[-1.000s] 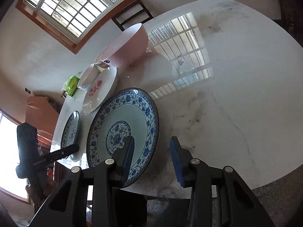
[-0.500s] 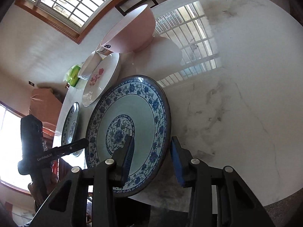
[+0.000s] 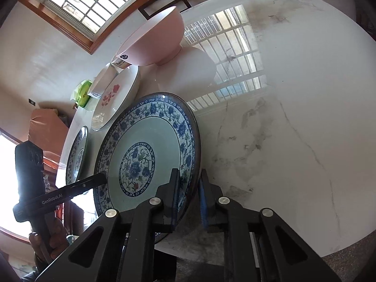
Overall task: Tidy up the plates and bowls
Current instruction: 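Lift the plate with both grippers and carry it over the other blue-and-white plate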
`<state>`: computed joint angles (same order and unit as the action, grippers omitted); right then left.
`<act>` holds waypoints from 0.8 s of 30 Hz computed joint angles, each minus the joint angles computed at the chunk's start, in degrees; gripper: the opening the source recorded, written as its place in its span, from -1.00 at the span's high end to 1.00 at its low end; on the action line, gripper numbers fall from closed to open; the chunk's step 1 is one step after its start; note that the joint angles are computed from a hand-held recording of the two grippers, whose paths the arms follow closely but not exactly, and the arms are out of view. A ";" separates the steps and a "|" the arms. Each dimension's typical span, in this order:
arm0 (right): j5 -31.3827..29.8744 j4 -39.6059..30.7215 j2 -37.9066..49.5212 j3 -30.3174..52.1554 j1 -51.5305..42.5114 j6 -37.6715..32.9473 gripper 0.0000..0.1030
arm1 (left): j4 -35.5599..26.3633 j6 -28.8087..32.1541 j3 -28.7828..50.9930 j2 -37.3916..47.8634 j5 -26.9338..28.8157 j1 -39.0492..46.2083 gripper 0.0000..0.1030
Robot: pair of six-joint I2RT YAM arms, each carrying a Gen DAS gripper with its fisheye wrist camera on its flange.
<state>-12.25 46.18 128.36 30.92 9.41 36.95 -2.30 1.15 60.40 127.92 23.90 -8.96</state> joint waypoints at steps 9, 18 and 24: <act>1.31 2.80 -3.77 -3.39 3.85 2.51 0.68 | 4.05 0.39 -6.60 -6.03 1.14 3.09 0.63; 4.39 -1.32 -8.37 -1.23 10.47 3.62 0.68 | 6.58 2.48 -14.83 -15.00 2.82 9.76 0.63; 4.71 -7.83 -7.41 7.25 14.83 2.91 0.68 | 4.36 5.37 -14.64 -18.06 3.67 17.26 0.63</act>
<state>-7.53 38.35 120.95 38.17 24.24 39.87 2.06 6.52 45.76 109.85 27.56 8.31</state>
